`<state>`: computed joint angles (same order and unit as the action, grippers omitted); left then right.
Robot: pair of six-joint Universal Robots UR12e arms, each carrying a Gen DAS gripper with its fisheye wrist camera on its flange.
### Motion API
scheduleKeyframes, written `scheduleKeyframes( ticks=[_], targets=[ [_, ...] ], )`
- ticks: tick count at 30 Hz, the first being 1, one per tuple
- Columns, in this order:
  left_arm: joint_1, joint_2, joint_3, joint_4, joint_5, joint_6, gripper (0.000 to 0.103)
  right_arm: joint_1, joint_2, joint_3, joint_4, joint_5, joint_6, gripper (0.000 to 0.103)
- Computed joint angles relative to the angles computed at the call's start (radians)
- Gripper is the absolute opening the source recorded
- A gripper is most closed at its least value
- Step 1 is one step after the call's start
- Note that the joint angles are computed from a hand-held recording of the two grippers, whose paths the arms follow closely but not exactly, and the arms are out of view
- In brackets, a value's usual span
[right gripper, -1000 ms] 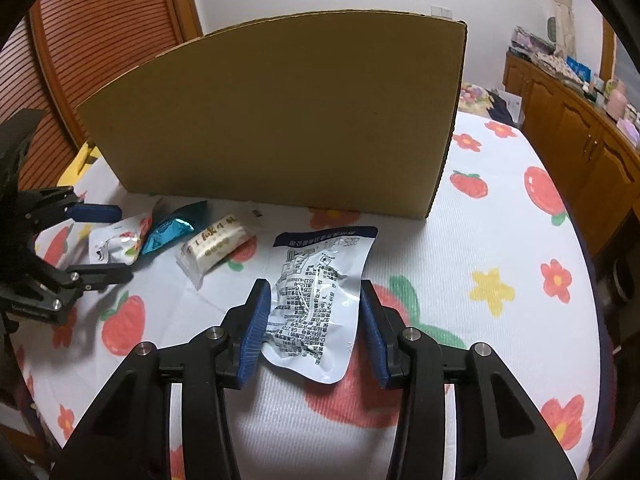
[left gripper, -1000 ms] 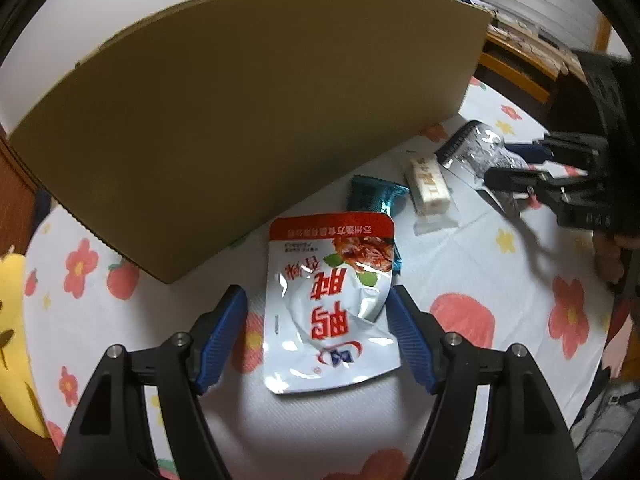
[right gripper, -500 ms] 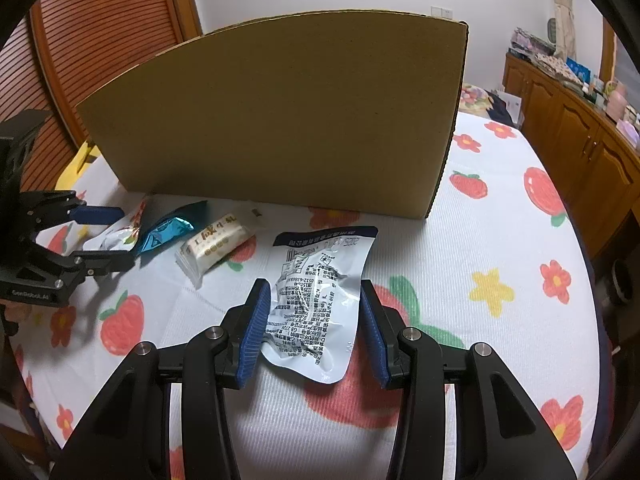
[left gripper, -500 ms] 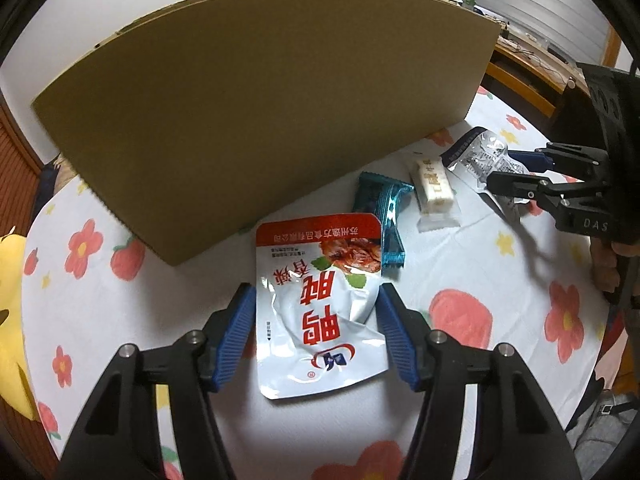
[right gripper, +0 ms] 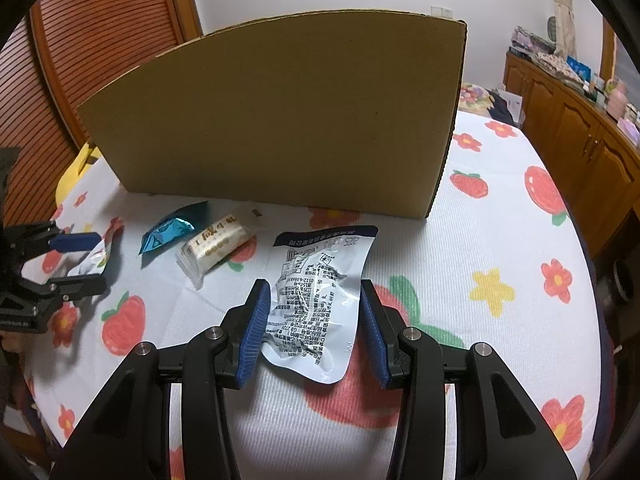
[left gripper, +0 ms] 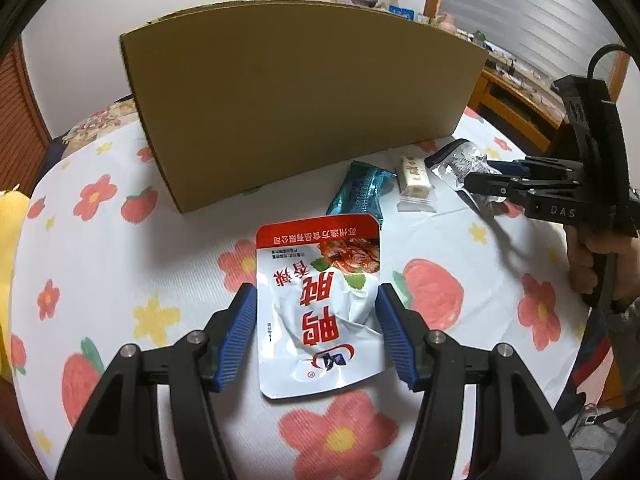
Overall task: Organize snacks
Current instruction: 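Grasp white duck-neck pouch with left tool while right tool grasps clear-white packet, then carry both pouches over the box and open both tools to release them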
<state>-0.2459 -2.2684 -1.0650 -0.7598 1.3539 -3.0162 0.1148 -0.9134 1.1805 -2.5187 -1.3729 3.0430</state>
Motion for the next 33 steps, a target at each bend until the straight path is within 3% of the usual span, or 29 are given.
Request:
scheduleKeyframes(
  ticks=[7, 12, 24, 33],
  targets=[
    [0.006, 0.018, -0.037, 0.059, -0.012, -0.037, 0.060, 0.001, -0.016, 0.020, -0.015, 0.011, -0.020, 0.036],
    [0.007, 0.028, -0.056, 0.086, -0.009, -0.046, 0.060, 0.005, -0.027, 0.037, -0.027, 0.009, -0.041, 0.036],
    [0.005, 0.051, -0.083, 0.186, -0.014, -0.089, 0.060, -0.008, -0.072, 0.098, -0.116, 0.089, -0.005, 0.036],
    [0.004, 0.058, -0.088, 0.253, -0.011, -0.115, 0.060, -0.014, -0.095, 0.137, -0.164, 0.091, 0.005, 0.036]
  ],
)
